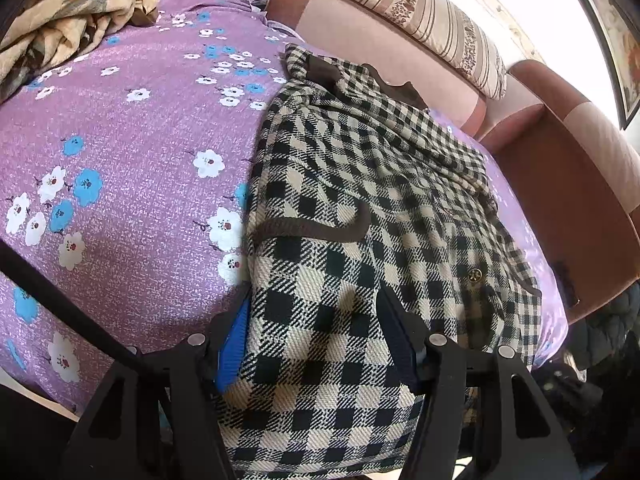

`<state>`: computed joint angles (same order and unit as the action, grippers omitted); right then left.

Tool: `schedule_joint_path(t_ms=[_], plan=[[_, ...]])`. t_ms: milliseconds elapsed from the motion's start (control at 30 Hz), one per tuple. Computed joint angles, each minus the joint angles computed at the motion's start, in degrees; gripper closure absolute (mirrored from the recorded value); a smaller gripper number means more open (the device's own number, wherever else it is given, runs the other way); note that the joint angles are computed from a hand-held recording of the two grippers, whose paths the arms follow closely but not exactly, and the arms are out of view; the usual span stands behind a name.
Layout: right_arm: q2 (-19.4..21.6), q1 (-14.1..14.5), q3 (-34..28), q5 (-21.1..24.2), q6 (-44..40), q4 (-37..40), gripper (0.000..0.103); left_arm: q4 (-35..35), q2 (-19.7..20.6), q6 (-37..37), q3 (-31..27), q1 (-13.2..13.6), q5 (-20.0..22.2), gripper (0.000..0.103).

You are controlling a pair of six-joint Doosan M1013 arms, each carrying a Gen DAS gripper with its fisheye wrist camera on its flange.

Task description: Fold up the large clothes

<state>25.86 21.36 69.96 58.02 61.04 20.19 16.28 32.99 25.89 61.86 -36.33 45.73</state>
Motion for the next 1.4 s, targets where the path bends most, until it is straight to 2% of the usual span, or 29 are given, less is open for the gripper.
schedule_joint_path(t_ms=[67,100,167,200,333,467,567,633,767,867,1000,1167,1333,1400], plan=[[0.1,2.0,1.5,-4.0,0.1,-6.8,0.032,-0.1,0.0,0.0,0.1,0.0,-0.1,0.043],[0.0,3.3,2.7,-7.6,2.9,-13.4,0.048,-0.1,0.0,0.0,0.0,0.0,-0.1,0.043],[-0.2,3.7,3.8,-9.9,6.2,-18.5,0.089,-0.4,-0.1,0.2,0.2,0.1,-0.6,0.043],[-0.5,3.2,3.9,-10.2,6.5,-16.8,0.091,-0.4,-0.1,0.2,0.3,0.1,-0.8,0.043],[-0.7,1.2,2.9,-5.6,3.3,-8.7,0.093,-0.8,0.2,-0.5,-0.5,0.2,0.0,0.043],[-0.2,1.3,2.0,1.0,0.0,-7.7,0.092,0.1,1.1,-1.0,-2.3,-0.1,3.0,0.043],[0.4,0.7,1.4,5.2,-3.1,-3.4,0.075,0.6,1.5,-0.6,-3.1,-0.3,4.8,0.043],[0.1,0.1,1.5,6.6,-5.3,0.0,0.073,0.5,1.6,-1.0,-3.5,-0.3,5.6,0.043],[-1.5,-2.4,2.4,3.0,-2.9,4.6,0.05,0.2,1.9,-0.8,-4.2,-0.3,7.1,0.043],[-1.6,-5.1,1.4,-1.0,3.8,4.5,0.042,-1.4,2.6,0.8,-5.9,0.0,9.2,0.043],[-0.5,-8.9,-0.3,-6.0,19.8,0.3,0.039,-2.5,2.7,1.3,-6.8,0.7,9.8,0.043],[3.5,-13.6,-4.4,-4.3,33.2,2.4,0.039,-1.4,1.2,-3.1,-4.3,1.5,8.1,0.043],[5.9,-15.4,-6.8,-3.4,33.4,7.1,0.036,-4.6,0.6,-4.2,-2.4,3.1,3.3,0.04],[7.0,-15.7,-8.1,-2.7,31.5,10.9,0.034,-8.9,0.7,-1.4,-2.1,4.0,0.2,0.039]])
